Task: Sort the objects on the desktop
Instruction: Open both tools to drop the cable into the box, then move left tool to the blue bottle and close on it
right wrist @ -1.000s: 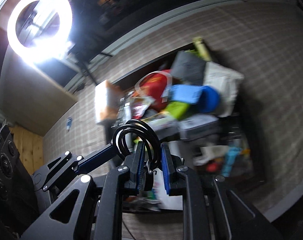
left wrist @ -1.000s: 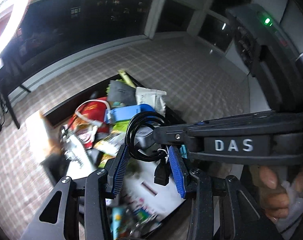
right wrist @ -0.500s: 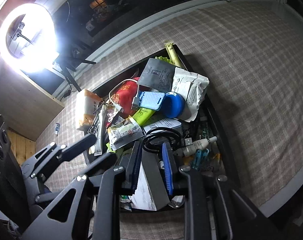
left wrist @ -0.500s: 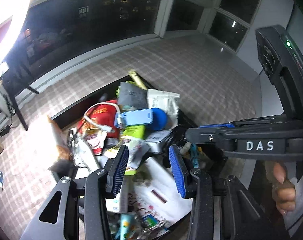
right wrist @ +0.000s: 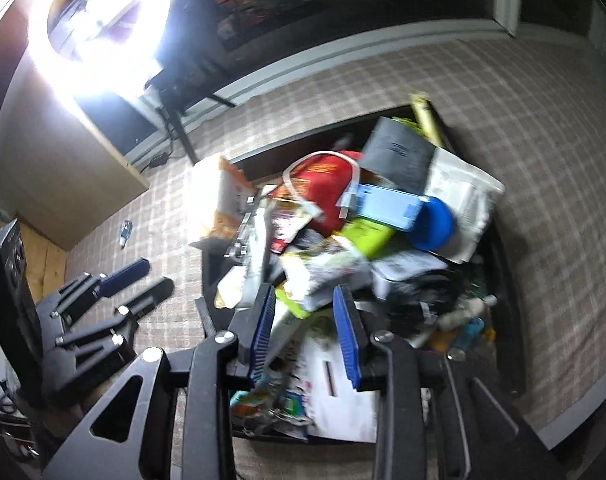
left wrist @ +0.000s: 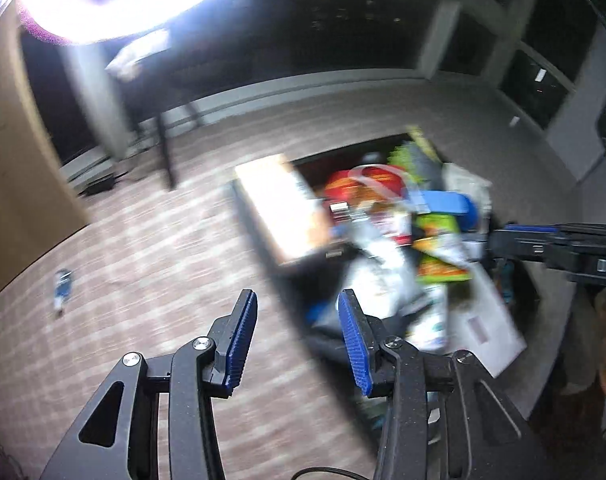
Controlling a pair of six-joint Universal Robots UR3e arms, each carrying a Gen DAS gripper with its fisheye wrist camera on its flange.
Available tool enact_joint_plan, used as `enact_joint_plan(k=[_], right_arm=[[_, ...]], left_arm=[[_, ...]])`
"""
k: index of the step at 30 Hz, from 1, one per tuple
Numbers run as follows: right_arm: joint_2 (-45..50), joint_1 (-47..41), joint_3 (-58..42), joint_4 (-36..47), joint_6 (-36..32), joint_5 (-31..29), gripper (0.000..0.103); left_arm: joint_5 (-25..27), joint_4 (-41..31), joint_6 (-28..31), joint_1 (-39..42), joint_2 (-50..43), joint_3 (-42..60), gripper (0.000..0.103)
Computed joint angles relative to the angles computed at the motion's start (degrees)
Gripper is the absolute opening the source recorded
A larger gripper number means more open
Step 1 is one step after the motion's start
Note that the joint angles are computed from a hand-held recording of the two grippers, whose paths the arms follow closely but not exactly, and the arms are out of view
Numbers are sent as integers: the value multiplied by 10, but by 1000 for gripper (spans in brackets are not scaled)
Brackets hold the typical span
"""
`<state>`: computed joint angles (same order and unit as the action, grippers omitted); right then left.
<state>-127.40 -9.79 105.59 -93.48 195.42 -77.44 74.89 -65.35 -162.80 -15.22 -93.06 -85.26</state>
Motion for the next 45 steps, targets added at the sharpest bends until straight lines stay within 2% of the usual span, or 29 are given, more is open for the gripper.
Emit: enact_joint_plan(k=[3, 6, 9, 15, 22, 29, 37, 42, 45], right_arm=[[78, 110, -20, -72, 68, -60, 36], [156, 203, -60, -105, 116, -130, 41], [208, 262, -85, -126, 150, -166, 48], [256, 331, -112, -132, 207, -216, 51], [227, 351, -99, -96, 272, -240, 53], [165, 348, -65, -46, 328, -247, 53], [105, 336, -38, 1, 369, -242, 53], [96, 343, -41, 16, 385, -250, 53], [89, 342, -39, 19, 390, -251, 53]], left_arm=[[4, 5, 37, 59, 12, -27, 41], [15, 17, 69, 111, 5, -39, 41], [25, 30, 94, 158, -19, -35, 41], [61, 52, 117, 219, -137, 48, 43], [83, 34, 124, 240, -286, 190, 43], [87, 3, 126, 236, -361, 267, 43], [91, 12, 129, 229, -380, 271, 42], [79, 12, 138, 232, -370, 253, 30], [78, 26, 139, 233, -357, 226, 30]])
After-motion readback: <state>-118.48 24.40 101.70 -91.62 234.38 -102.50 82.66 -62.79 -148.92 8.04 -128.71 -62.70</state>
